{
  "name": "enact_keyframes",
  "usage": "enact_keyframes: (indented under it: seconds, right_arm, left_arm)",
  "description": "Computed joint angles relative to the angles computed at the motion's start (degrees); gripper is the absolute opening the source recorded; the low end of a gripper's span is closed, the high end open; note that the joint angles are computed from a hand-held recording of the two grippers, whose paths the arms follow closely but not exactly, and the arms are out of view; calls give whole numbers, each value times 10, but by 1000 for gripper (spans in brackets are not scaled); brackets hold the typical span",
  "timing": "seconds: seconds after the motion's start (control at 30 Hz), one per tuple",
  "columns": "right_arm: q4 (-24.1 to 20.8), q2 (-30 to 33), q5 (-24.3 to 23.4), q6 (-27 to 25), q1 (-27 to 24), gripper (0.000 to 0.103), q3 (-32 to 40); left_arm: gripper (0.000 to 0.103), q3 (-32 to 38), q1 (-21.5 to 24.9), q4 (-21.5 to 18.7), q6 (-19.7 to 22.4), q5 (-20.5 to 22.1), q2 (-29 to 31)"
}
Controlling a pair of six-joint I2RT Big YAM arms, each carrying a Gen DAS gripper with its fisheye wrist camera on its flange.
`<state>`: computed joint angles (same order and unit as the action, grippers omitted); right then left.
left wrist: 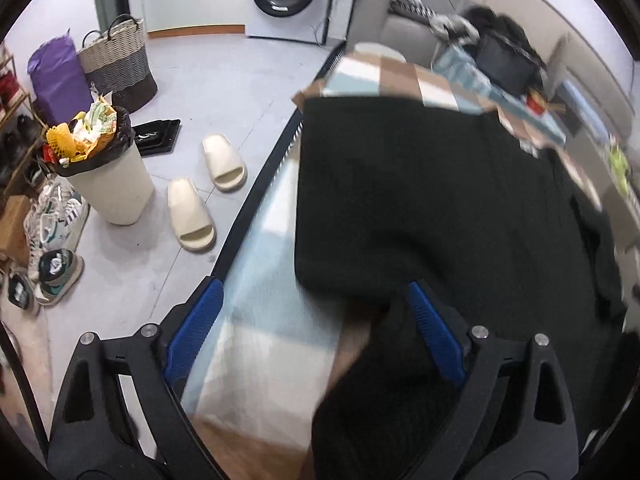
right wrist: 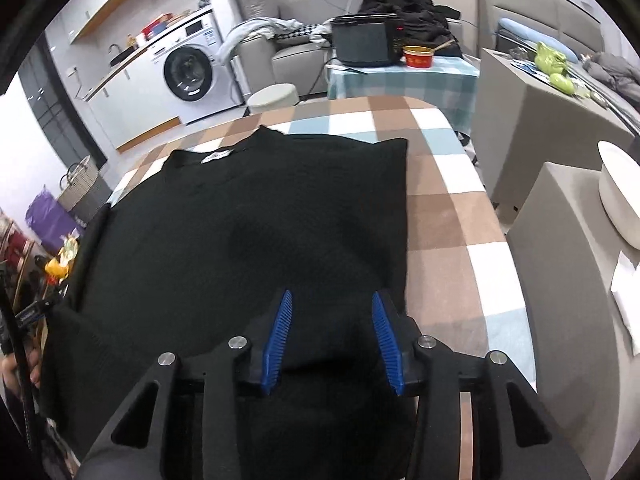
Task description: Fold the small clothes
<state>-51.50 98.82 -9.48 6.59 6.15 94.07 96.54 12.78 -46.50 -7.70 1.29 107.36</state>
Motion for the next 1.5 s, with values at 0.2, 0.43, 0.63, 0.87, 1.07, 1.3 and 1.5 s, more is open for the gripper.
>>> enact_keyframes:
  seconds: [0.2, 0.43, 0.63, 0.87, 1.07, 1.3, 1.5]
  right_arm:
    - [6, -11, -8, -2, 4, 48, -12]
    - [13, -14, -23, 3, 3, 48, -18]
    - [26, -33, -30, 13, -4, 50, -40]
    - [43, -48, -37, 34, -17, 52, -64]
    - [47, -50, -43, 40, -20, 52, -76]
    - [62, -56, -54, 44, -23, 52, -89]
    - [59, -62, -50, 53, -30, 52, -98]
  left_arm:
    - [41, -91, -3, 34, 4, 68, -57]
    - [58, -75, 2, 10, -32, 99, -56]
    - [67, 9, 39, -30, -97, 214, 12]
    - [14, 52, 39, -1, -161, 245, 56]
    - [2, 48, 15, 77, -156, 183, 35]
    - [19, 165, -75, 22, -17, 209, 77]
    - [64, 203, -105, -47, 56, 230, 110]
